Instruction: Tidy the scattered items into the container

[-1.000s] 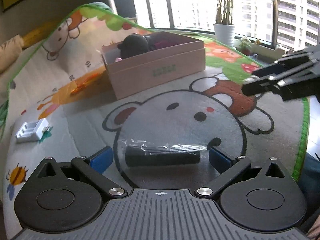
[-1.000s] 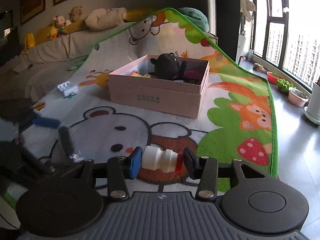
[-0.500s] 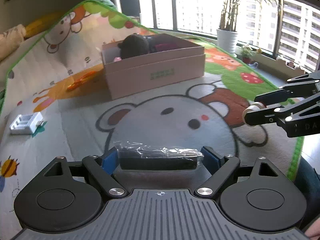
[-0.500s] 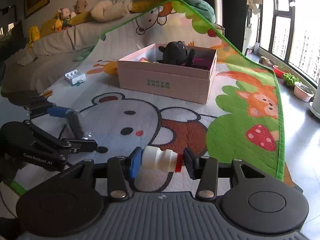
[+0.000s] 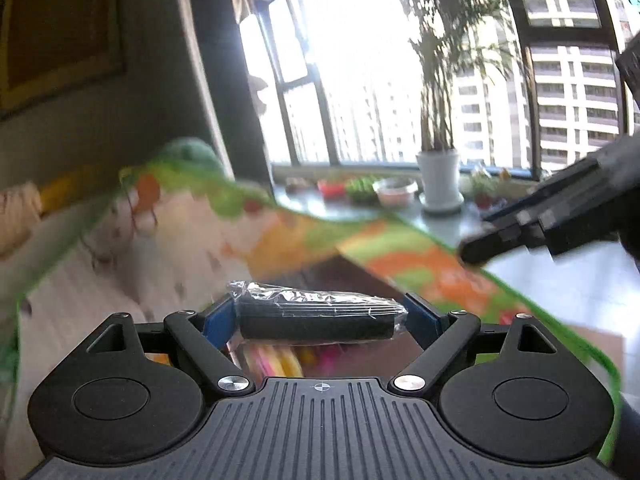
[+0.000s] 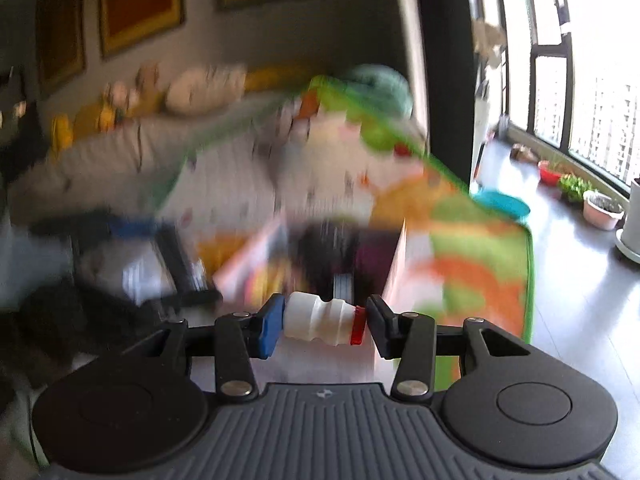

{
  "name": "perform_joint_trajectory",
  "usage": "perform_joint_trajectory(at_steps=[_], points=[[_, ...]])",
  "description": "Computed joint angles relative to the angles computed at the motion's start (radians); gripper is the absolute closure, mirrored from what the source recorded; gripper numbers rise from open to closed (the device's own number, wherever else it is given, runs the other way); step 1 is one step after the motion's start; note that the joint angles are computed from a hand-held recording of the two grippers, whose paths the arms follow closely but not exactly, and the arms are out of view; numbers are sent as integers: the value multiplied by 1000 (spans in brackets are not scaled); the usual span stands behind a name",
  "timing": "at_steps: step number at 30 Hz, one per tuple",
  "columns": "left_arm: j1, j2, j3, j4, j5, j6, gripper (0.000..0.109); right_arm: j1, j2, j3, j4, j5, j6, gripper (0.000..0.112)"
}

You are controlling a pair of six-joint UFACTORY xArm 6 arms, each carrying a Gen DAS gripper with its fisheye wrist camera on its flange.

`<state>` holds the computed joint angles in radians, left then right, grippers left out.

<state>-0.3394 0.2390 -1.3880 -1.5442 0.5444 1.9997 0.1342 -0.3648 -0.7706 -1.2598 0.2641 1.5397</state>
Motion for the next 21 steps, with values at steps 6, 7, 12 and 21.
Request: perform_joint_trajectory(at_steps=[6,7,12,21], points=[[-22,232,-285,118,-13,-231,9,-91,211,-242,0,-28,57,34],[-12,245,-291,159,-8,-285,8,-91,227,-258,13,-22,39,33],[37,218,-162,177,-65,-261,6,-90,290,-298,87,-20,-59,27],[137,237,-84,208,-133,-543,6,26,645,-638,834,41,-801,40]])
